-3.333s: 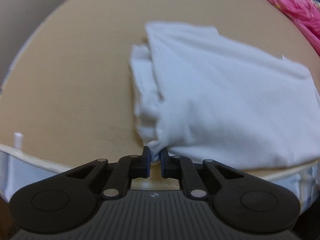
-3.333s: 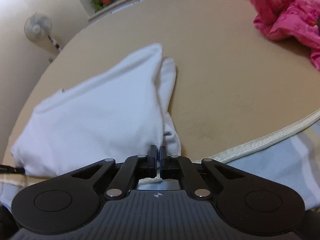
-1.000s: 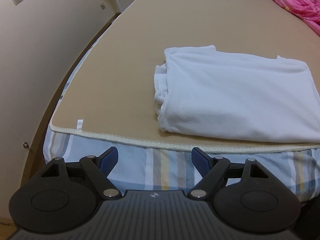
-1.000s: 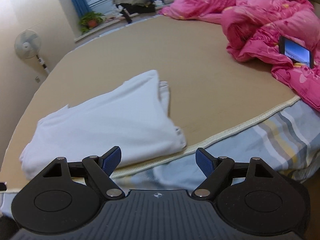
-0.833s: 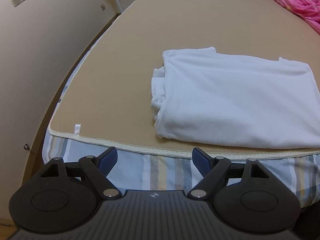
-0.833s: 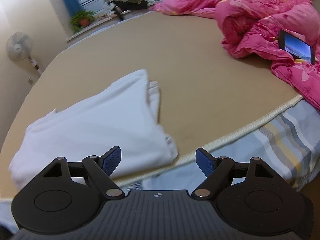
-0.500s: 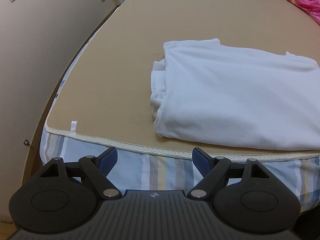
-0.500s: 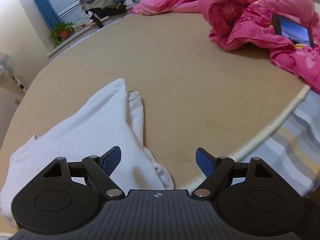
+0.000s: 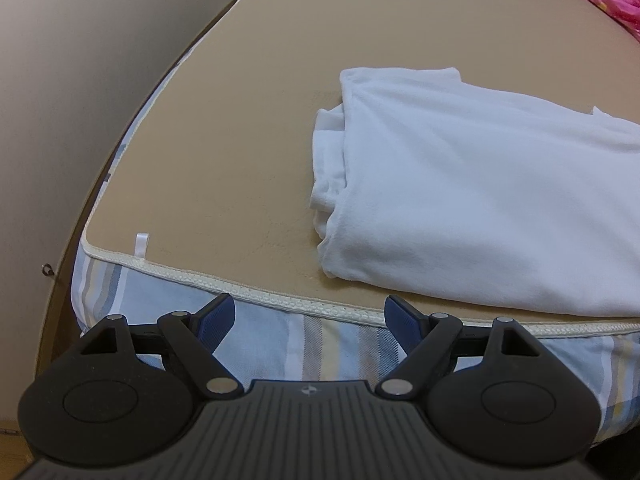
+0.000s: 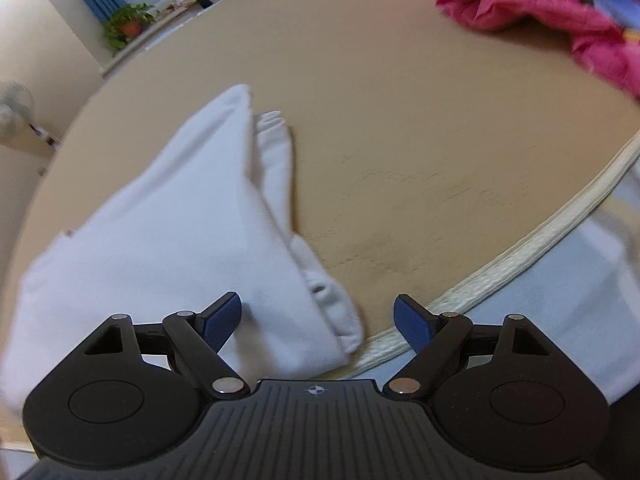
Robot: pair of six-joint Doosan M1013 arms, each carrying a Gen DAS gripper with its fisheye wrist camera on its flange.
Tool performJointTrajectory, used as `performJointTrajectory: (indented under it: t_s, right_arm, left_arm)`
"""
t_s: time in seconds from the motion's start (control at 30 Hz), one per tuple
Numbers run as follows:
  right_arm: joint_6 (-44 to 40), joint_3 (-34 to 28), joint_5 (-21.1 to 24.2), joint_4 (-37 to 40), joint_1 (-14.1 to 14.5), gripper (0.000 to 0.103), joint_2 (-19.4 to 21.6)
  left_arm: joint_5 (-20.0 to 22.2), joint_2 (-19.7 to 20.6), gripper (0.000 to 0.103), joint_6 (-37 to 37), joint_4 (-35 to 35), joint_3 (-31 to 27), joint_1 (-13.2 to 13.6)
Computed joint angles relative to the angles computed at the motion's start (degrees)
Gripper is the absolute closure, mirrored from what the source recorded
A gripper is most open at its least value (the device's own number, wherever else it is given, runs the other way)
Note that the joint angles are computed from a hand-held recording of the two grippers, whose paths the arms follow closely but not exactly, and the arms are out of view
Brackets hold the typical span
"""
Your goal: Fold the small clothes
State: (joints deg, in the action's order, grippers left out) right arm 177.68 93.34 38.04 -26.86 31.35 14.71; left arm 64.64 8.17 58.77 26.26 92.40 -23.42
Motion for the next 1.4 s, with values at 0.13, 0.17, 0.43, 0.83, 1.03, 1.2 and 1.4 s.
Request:
performJointTrajectory:
  t_s: [0.13, 0.17, 0.43, 0.83, 1.03, 1.2, 1.4]
  right_arm:
    - [2.5, 1.3, -5.7, 1.5, -1.0, 0.038, -0.6]
    - [2.0, 1.1, -5.2, 2.6, -1.2, 0.043, -0.2]
    - [9.5, 2.4, -9.0, 0.7, -1.3, 0.084, -1.4]
    - [-10.3, -21.3, 17.1, -8.5, 5.3, 0.087, 8.8]
    - [-37.5, -44.7, 18.4, -6.1, 11.2, 0.087, 21.7]
    - [-56.8, -61.7, 27.1, 10.2, 13.9, 0.064, 33.5]
    - [-50.5, -44.7, 17.5, 13.6, 13.1, 0.061, 23.6]
  left_arm:
    - [-0.1, 0.0, 0.017, -0.3, -0.7, 0.1, 0.6]
    - [-0.1, 0.0, 0.017, -0.3, -0.6, 0.2, 0.7]
    - [0.9, 0.7, 0.017, -1.4, 1.4, -0.1, 2.8]
    - [1.4, 1.8, 0.017, -0.8, -4.0, -0.9, 9.2]
    - [-0.9, 0.4, 0.017, 1.3, -7.5, 0.6, 13.0]
    - [-0.5, 0.2, 0.017, 2.1, -9.0, 1.3, 16.4]
    - [-4.8, -0.8, 0.017, 4.4, -12.7, 2.1, 17.8]
